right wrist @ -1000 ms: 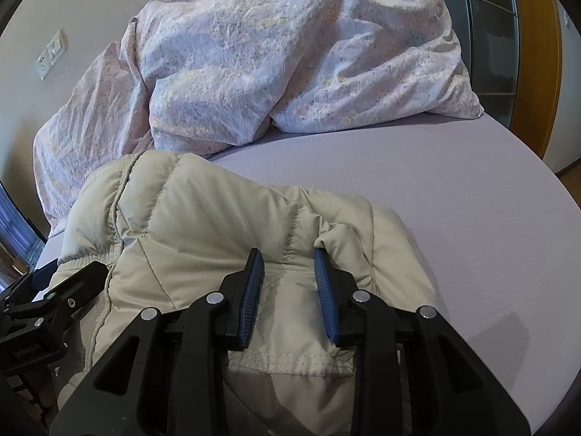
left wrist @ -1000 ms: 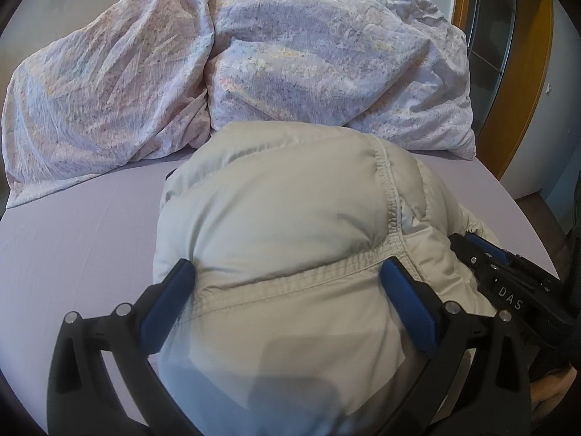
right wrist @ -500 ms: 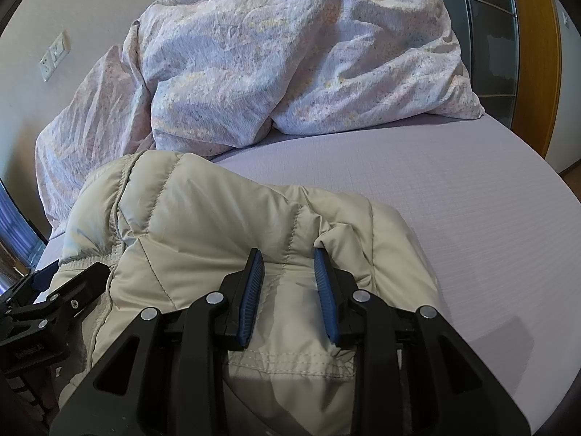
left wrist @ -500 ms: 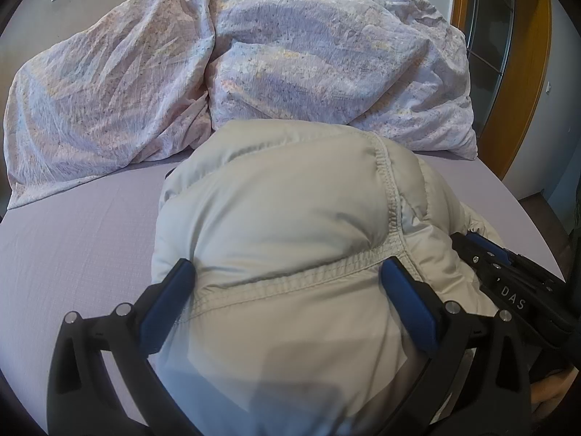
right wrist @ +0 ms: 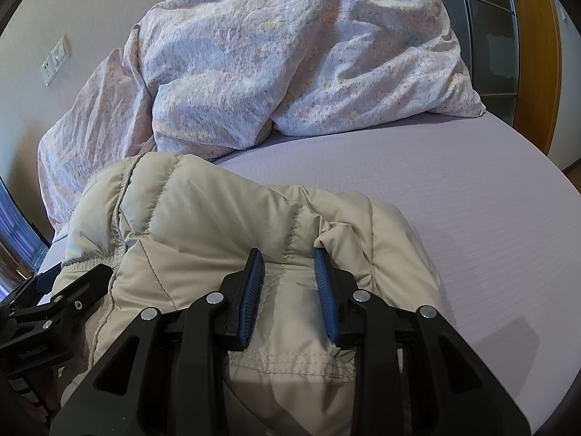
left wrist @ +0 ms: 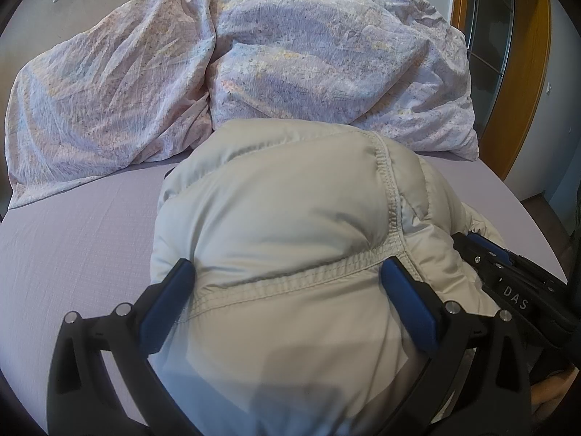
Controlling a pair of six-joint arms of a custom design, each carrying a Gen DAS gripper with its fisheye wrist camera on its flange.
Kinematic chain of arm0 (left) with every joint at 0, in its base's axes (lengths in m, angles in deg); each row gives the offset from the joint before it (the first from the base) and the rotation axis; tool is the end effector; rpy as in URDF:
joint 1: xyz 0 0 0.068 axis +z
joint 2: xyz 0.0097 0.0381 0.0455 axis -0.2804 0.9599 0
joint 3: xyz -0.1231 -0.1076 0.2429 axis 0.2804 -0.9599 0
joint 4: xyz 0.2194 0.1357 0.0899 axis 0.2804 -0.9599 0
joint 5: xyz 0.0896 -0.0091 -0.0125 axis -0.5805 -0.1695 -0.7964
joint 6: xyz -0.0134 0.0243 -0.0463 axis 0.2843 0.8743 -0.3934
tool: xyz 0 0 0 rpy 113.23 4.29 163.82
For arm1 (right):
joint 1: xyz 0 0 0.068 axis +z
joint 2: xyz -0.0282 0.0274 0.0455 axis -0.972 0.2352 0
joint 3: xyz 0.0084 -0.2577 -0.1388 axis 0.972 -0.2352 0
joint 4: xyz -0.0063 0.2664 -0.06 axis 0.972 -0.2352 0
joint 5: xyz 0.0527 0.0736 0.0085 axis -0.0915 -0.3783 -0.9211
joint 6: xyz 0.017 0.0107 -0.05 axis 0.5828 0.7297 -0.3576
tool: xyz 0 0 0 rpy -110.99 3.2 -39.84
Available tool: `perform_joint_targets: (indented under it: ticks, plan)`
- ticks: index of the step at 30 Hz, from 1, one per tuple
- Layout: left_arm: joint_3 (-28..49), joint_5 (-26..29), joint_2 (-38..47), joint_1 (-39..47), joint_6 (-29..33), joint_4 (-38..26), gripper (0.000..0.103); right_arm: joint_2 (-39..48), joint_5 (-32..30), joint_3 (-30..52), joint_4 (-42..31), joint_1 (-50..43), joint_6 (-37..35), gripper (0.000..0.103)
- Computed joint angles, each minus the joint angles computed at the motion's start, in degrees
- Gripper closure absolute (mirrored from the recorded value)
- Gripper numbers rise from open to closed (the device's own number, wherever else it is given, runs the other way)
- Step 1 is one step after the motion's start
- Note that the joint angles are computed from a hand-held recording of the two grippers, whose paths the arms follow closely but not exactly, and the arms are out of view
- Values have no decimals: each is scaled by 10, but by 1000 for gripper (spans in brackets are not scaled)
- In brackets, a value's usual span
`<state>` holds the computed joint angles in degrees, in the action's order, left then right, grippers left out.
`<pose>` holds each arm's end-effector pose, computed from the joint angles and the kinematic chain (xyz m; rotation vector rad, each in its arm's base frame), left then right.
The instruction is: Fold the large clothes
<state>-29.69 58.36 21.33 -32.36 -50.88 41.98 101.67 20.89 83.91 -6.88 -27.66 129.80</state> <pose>0.2598 -0.0807 0.1781 0.4987 2.3309 -0.2818 0.1693 0.1554 0.1758 0.4039 2.0915 0.0924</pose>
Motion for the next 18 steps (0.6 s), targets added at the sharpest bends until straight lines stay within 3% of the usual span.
perform_joint_targets:
  ticks: [18]
  plan:
    - [-4,1,-3,0,0,2,2,-2,0,-3,3,0,0,73]
